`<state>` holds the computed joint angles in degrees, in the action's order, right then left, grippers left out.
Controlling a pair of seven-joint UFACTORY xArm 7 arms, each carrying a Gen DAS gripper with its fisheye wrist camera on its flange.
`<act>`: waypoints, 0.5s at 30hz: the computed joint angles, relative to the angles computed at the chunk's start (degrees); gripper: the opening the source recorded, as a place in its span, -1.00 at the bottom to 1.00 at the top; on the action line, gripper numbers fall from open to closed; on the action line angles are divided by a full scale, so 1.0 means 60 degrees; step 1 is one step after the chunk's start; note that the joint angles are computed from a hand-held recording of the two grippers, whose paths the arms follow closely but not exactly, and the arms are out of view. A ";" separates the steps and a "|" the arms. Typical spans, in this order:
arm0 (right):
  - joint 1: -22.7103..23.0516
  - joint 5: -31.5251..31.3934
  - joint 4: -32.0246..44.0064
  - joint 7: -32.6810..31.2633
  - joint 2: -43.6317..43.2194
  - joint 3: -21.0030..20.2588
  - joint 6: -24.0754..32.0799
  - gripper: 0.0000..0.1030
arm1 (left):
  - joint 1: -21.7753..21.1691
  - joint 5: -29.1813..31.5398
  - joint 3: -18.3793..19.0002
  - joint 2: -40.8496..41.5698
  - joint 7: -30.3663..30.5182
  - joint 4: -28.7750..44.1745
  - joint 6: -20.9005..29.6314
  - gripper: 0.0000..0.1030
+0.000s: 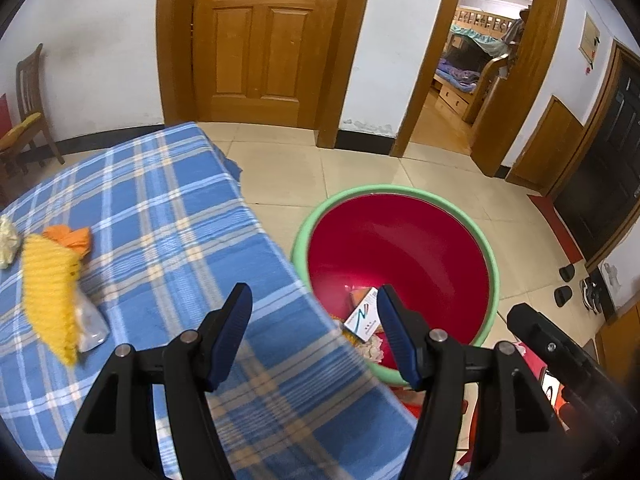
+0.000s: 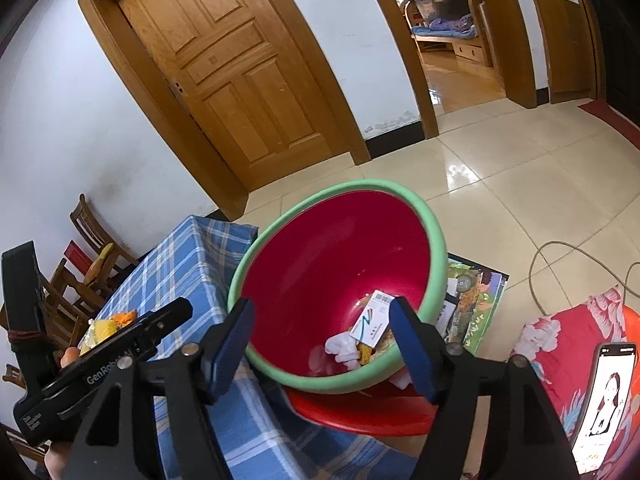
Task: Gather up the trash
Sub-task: 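Move both open tools back over the table toward the yellow foam net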
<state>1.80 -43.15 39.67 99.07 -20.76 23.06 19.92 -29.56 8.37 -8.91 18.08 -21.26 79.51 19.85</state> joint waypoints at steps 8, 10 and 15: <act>0.0224 -0.0193 0.0399 0.0014 0.0311 0.0096 0.0055 0.45 | 0.0282 0.0099 0.0122 -0.0774 -0.0327 -0.0873 -0.0321 0.26; 0.0312 -0.0275 0.0493 0.0037 0.0381 0.0098 0.0096 0.45 | 0.0410 0.0109 0.0142 -0.0997 -0.0376 -0.1134 -0.0449 0.25; 0.0600 -0.0519 0.0854 0.0090 0.0628 0.0080 0.0320 0.46 | 0.0684 0.0141 0.0167 -0.1386 -0.0561 -0.1584 -0.0630 0.26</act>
<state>5.40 -46.27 44.80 99.61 -16.99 23.54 21.84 -25.46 9.22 -7.91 9.76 -24.62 70.00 16.07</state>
